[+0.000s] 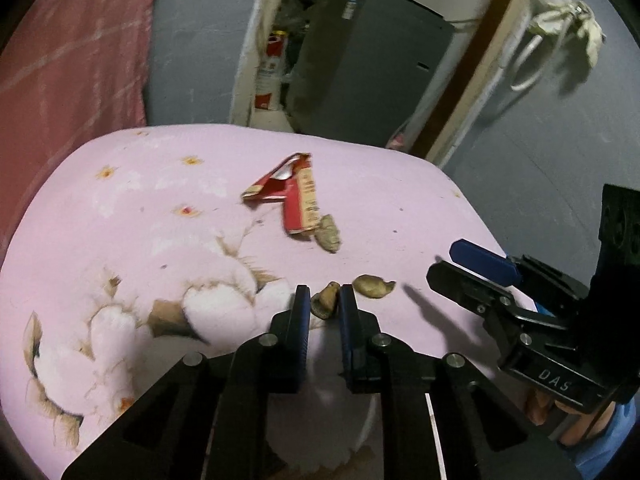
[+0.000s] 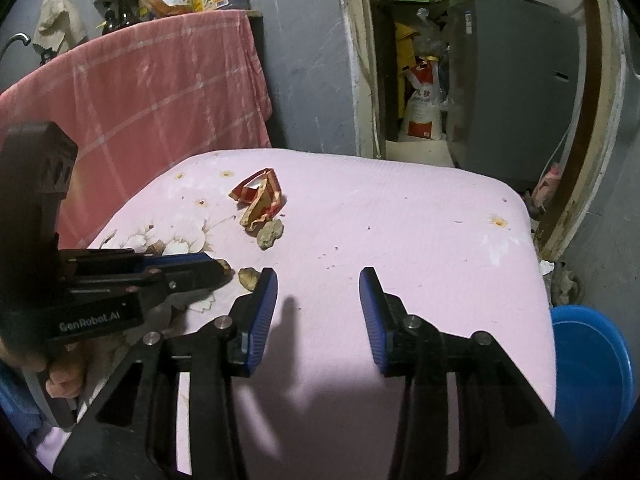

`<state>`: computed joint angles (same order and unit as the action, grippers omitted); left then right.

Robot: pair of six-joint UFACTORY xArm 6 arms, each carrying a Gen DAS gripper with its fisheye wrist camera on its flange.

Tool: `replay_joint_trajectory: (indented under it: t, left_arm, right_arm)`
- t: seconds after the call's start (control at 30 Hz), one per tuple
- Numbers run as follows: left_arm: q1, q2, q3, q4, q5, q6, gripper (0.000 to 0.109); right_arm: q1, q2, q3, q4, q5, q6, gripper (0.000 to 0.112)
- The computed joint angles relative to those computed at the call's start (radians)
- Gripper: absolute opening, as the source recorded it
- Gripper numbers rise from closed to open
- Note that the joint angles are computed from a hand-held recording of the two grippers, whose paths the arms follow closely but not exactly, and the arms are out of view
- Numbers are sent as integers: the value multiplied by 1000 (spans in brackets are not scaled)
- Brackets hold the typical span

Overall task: Collect trash
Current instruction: 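Lower the left tool onto a small tan scrap and close its fingers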

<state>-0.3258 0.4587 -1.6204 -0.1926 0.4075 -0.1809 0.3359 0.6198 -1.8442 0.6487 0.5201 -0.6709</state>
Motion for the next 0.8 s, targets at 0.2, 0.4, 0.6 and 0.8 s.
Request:
replay_joint_trajectory:
  t: [0.2, 0.4, 0.6, 0.8]
  left_arm:
    - [4, -64, 91, 121, -40, -147, 11]
    - [16, -97, 141, 206, -63, -260, 11]
    - [20, -127, 182, 235, -80, -312, 11]
    - [5, -166, 234, 323, -139, -400, 11]
  right_arm:
    - [1, 56, -101, -20, 115, 16, 40]
    - [17, 119, -208, -76, 205, 46, 37]
    - [33, 158, -277, -149, 250, 64, 18]
    - [46, 51, -97, -109, 108, -13, 16]
